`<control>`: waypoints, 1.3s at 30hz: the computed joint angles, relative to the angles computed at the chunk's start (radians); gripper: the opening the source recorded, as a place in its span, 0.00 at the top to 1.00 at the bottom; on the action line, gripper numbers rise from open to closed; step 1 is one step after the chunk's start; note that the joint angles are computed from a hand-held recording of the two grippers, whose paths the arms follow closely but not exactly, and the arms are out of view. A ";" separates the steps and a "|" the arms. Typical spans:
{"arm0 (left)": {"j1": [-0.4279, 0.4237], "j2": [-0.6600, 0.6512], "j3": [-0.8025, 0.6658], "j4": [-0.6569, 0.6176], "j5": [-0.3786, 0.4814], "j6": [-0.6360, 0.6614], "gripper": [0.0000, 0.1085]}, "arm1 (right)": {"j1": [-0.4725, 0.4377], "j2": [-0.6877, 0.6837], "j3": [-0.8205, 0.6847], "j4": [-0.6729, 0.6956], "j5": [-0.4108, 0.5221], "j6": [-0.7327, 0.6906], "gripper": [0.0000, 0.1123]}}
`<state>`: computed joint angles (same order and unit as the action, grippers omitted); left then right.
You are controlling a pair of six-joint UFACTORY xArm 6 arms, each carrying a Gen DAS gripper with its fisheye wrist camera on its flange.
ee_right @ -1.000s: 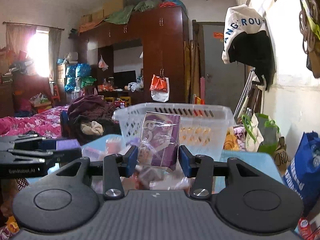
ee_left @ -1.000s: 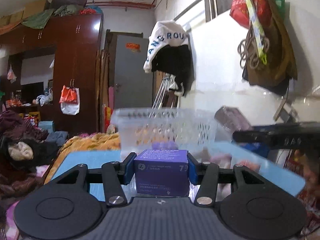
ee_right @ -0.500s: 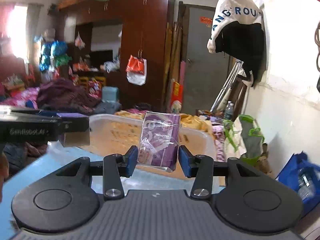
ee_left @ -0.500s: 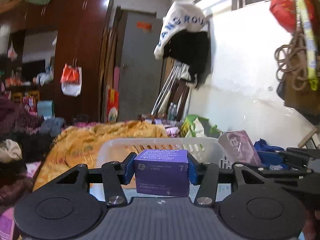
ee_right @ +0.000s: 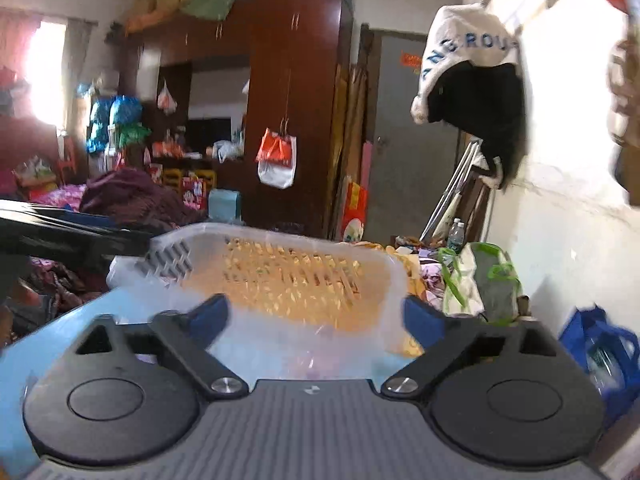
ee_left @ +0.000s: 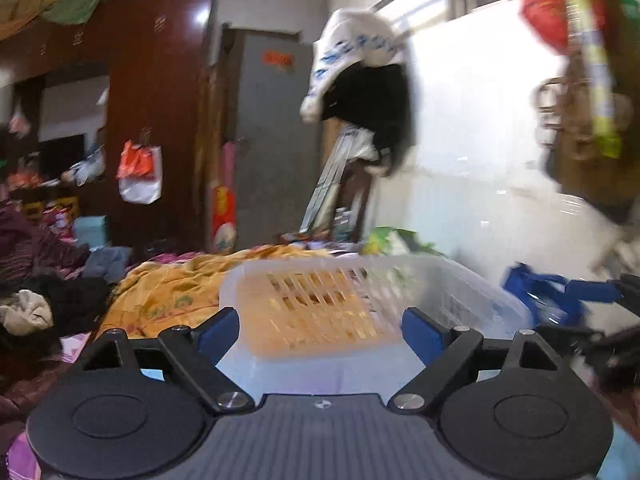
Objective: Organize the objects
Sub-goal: 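Drop the purple box into the white basket with the left tool, then grasp the red boxed item with the right tool and drop it into the basket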
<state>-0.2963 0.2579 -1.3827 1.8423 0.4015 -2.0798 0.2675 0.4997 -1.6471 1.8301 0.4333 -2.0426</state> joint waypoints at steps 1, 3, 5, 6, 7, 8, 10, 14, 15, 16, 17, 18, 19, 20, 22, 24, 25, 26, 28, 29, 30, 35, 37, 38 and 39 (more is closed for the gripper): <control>-0.017 -0.055 0.088 0.073 0.028 -0.089 0.16 | -0.029 -0.035 0.075 0.064 0.038 -0.051 0.08; -0.064 -0.146 0.248 0.181 0.116 -0.226 0.16 | -0.070 -0.075 0.180 0.169 0.078 -0.127 0.08; -0.116 -0.204 0.372 0.217 0.211 -0.300 0.16 | -0.107 -0.095 0.262 0.257 0.126 -0.186 0.08; -0.144 -0.223 0.419 0.202 0.257 -0.309 0.16 | -0.119 -0.095 0.279 0.250 0.148 -0.174 0.08; -0.172 -0.235 0.454 0.186 0.288 -0.312 0.16 | -0.132 -0.096 0.299 0.241 0.174 -0.159 0.08; -0.195 -0.237 0.471 0.175 0.307 -0.308 0.16 | -0.137 -0.095 0.301 0.226 0.176 -0.139 0.10; -0.234 -0.243 0.493 0.147 0.348 -0.280 0.16 | -0.140 -0.105 0.314 0.214 0.179 -0.125 0.15; -0.271 -0.252 0.504 0.160 0.357 -0.321 0.16 | -0.125 -0.154 0.374 0.318 0.168 -0.292 0.18; -0.279 -0.247 0.500 0.159 0.355 -0.317 0.16 | -0.120 -0.155 0.374 0.342 0.155 -0.320 0.18; -0.290 -0.242 0.499 0.159 0.354 -0.308 0.16 | -0.121 -0.148 0.366 0.332 0.154 -0.306 0.19; -0.303 -0.236 0.499 0.163 0.354 -0.300 0.16 | -0.123 -0.138 0.356 0.305 0.157 -0.269 0.19; -0.314 -0.227 0.495 0.163 0.353 -0.292 0.16 | -0.124 -0.129 0.353 0.287 0.160 -0.254 0.21; -0.322 -0.222 0.493 0.171 0.349 -0.294 0.16 | -0.122 -0.120 0.348 0.279 0.151 -0.257 0.22; -0.327 -0.214 0.486 0.182 0.341 -0.298 0.16 | -0.118 -0.114 0.344 0.282 0.137 -0.269 0.24; -0.338 -0.193 0.473 0.192 0.329 -0.291 0.16 | -0.110 -0.100 0.329 0.283 0.115 -0.275 0.28; -0.341 -0.167 0.449 0.192 0.315 -0.266 0.16 | -0.099 -0.080 0.299 0.261 0.081 -0.256 0.33; -0.341 -0.155 0.441 0.190 0.309 -0.257 0.16 | -0.092 -0.070 0.283 0.251 0.062 -0.248 0.33; -0.334 -0.139 0.427 0.190 0.293 -0.249 0.16 | -0.086 -0.060 0.266 0.240 0.042 -0.242 0.33; -0.325 -0.110 0.402 0.189 0.271 -0.247 0.18 | -0.071 -0.036 0.226 0.212 -0.001 -0.219 0.33; -0.316 -0.098 0.390 0.188 0.255 -0.244 0.18 | -0.061 -0.023 0.204 0.190 -0.028 -0.203 0.33; -0.306 -0.088 0.379 0.185 0.239 -0.242 0.19 | -0.054 -0.012 0.187 0.162 -0.049 -0.180 0.34; -0.284 -0.045 0.341 0.178 0.209 -0.210 0.24 | -0.032 0.048 0.120 -0.002 -0.120 -0.018 0.55; -0.281 -0.038 0.337 0.190 0.201 -0.216 0.37 | -0.044 0.040 0.135 0.014 -0.095 -0.028 0.58; -0.282 -0.038 0.339 0.203 0.203 -0.224 0.41 | -0.049 0.034 0.144 0.039 -0.085 -0.053 0.58; -0.286 -0.041 0.345 0.209 0.214 -0.228 0.46 | -0.054 0.026 0.155 0.065 -0.075 -0.076 0.58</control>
<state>-0.5821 0.2166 -1.0374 2.0509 0.6158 -2.3080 0.2130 0.5260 -1.4926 1.8956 0.3585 -2.1189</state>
